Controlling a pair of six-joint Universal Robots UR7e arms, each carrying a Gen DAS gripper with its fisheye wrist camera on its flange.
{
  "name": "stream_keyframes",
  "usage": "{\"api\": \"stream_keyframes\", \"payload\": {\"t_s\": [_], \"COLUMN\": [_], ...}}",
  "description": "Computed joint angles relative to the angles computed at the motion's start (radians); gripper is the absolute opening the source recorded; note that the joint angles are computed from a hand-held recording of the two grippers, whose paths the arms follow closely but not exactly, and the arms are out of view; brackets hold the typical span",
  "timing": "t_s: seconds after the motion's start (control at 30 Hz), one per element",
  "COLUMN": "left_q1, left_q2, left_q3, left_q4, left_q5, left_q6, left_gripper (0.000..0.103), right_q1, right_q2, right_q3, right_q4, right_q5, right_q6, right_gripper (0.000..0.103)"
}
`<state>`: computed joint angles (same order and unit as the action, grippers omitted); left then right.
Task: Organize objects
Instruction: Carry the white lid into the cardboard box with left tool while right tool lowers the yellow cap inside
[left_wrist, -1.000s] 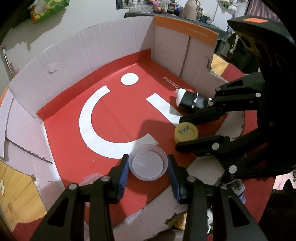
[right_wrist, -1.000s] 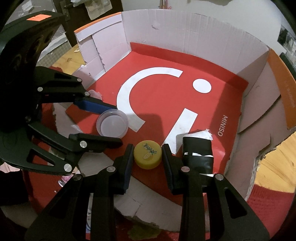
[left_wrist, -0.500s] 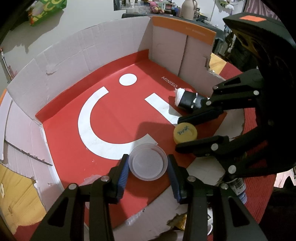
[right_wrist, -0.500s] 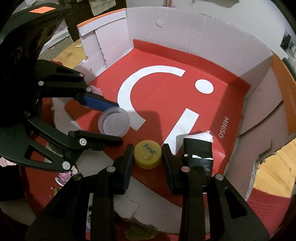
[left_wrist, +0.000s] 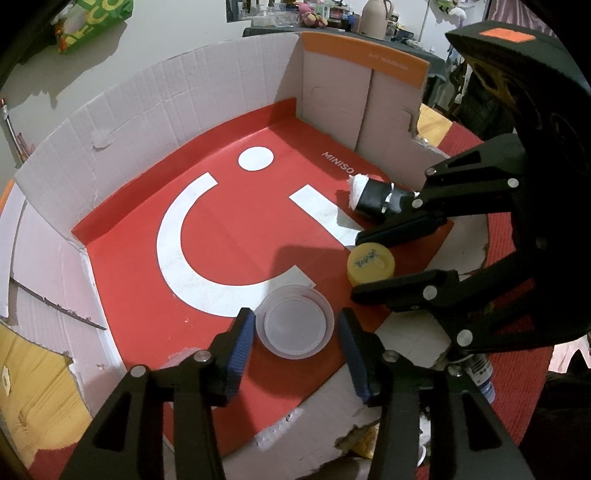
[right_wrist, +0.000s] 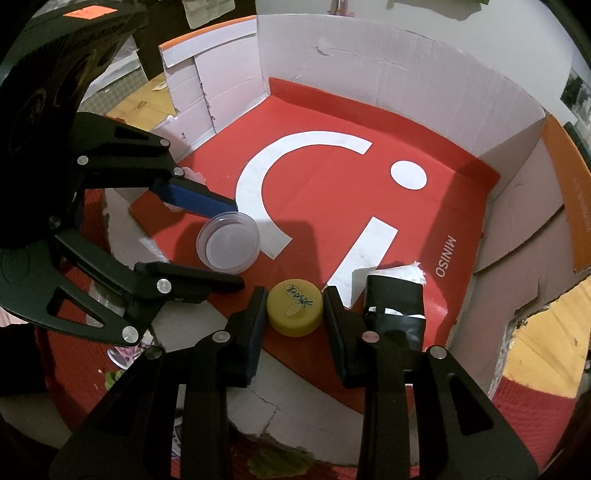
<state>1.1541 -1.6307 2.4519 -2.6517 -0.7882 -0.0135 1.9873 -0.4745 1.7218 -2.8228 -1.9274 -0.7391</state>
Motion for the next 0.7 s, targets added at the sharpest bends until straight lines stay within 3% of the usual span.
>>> {"api": "stream_keyframes", "payload": {"t_s": [0.7], "left_q1": [-0.007], "left_q2": [-0.003], "left_q3": [0.008], "left_q4": [-0.011], "left_q5": [-0.002], "left_q6": [-0.005], "left_gripper": [0.053], "right_q1": [0.003], "right_q2": [0.006], "right_q3": [-0.004], "right_q4": [-0.024], "right_q5": [0.001], "right_q6": [-0.010], "right_gripper": [0.030]}}
